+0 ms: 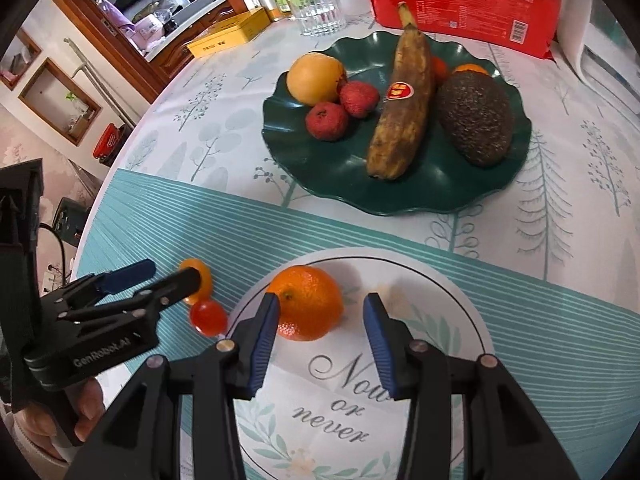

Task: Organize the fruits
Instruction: 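Grasp the large mandarin with right gripper while left gripper grasps the small orange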

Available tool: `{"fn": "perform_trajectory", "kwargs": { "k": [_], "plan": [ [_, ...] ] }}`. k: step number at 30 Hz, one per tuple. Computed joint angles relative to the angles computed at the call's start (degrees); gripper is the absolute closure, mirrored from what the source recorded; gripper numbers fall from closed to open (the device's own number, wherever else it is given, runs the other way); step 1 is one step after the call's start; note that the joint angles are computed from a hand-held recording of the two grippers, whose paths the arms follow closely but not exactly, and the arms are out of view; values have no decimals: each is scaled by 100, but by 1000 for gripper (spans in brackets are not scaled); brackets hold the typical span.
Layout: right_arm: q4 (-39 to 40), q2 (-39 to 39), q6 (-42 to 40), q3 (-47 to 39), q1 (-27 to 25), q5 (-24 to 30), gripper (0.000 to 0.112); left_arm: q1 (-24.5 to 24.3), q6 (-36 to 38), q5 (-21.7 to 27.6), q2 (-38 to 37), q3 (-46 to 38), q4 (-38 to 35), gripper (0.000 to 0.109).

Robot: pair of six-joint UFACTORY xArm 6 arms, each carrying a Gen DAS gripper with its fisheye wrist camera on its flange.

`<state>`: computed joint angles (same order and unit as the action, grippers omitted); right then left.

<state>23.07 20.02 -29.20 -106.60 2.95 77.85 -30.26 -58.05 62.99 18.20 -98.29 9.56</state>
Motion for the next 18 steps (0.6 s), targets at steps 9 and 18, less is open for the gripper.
{"fn": "perform_trajectory", "kwargs": {
  "k": [9, 18],
  "plan": [
    [118, 27, -155, 33, 126, 68, 67, -4, 112, -223, 69, 48, -177, 60],
    [177, 138, -151, 1, 167, 253, 68, -15, 153, -454, 72, 89, -292, 76]
  ]
}}
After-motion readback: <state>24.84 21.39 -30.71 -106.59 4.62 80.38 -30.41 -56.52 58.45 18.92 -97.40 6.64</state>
